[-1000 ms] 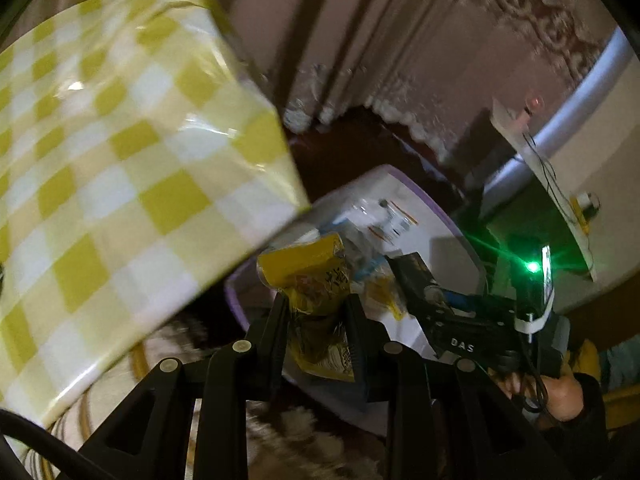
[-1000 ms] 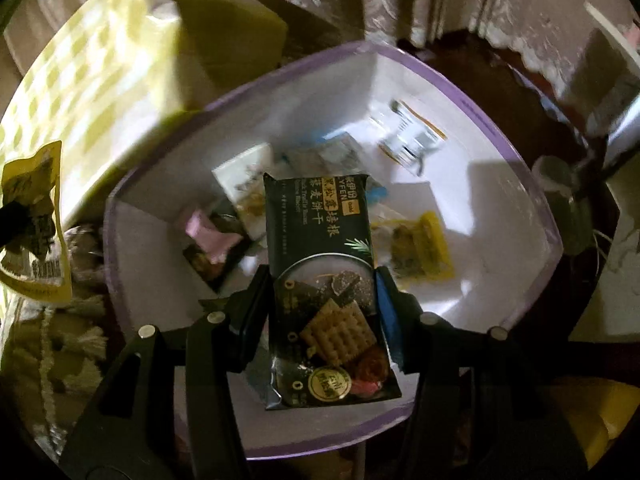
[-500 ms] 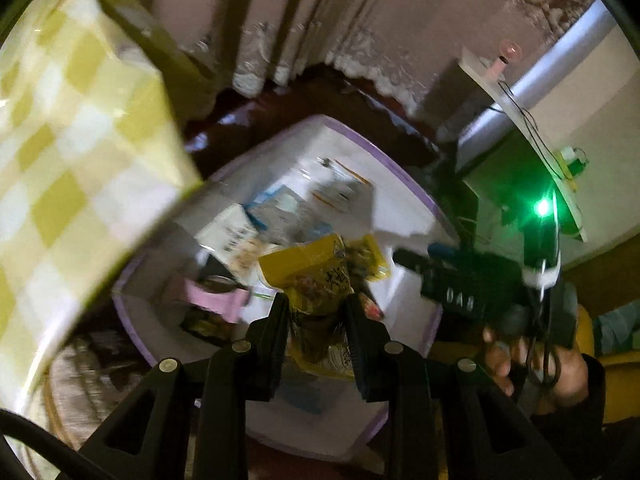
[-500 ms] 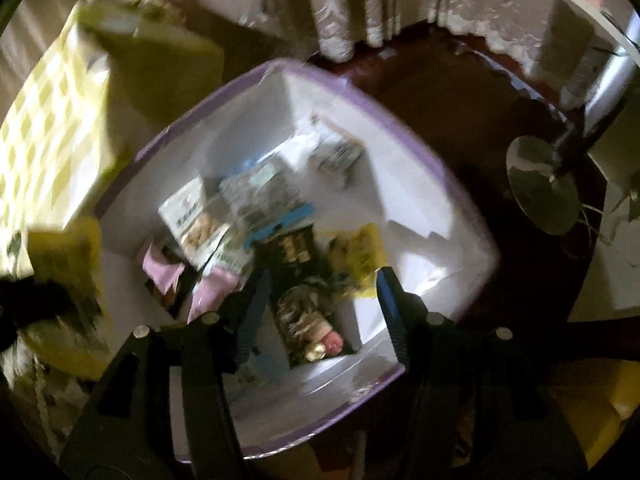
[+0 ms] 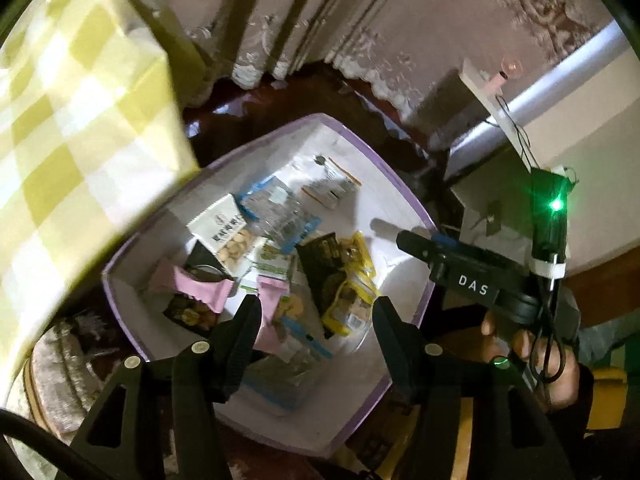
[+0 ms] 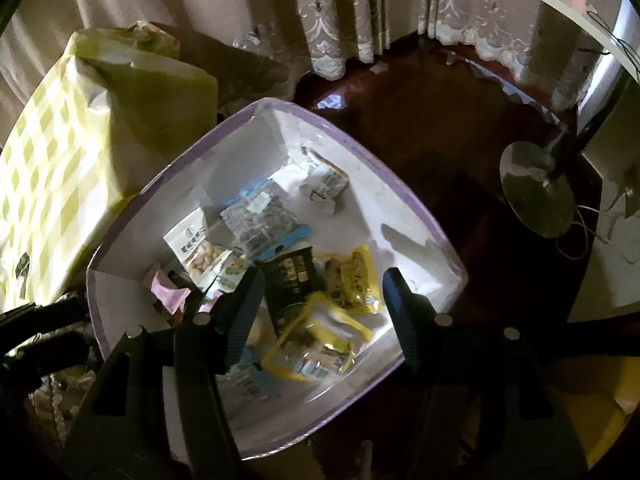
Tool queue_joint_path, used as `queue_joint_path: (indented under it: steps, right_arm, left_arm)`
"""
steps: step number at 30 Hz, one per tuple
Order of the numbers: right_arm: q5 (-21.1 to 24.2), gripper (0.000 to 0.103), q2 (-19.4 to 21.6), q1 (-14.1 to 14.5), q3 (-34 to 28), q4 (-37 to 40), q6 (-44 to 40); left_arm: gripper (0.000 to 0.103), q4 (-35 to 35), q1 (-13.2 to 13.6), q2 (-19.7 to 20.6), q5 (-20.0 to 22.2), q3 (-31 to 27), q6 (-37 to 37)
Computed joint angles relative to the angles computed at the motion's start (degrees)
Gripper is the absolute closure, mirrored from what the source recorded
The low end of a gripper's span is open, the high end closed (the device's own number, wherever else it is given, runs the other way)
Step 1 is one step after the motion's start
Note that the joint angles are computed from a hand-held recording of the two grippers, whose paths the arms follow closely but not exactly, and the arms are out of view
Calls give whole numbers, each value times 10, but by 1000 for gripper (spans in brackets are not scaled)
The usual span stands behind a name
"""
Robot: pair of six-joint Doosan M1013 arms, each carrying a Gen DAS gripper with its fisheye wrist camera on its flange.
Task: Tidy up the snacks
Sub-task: 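Move both grippers back over the last snacks on the table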
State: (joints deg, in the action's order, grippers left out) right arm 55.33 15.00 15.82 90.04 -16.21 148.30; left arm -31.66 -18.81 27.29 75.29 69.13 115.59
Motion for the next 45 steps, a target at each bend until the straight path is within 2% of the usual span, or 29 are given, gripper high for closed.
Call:
queue_joint_path:
  steps: [9,21,35,39,45]
  right_arm:
    - [2,36,21,18,-38,10,-39]
    - [3,33,71,52,-118,43,-126]
    - [17,33,144,91,-227,101,-240]
    - [19,33,161,99,-256,112,-261]
    - [29,33,193,108,-306,129,-289]
  left_arm:
    - [44,-12,30,-20,-52,19,-15]
    - [44,-6,99,-47,-127,53,-72]
    - [44,79,182,-60,-195,74,-176]
    - [42,106,195,-49,-199,63,-194]
    - [35,150,205,-29,-215,42,-184]
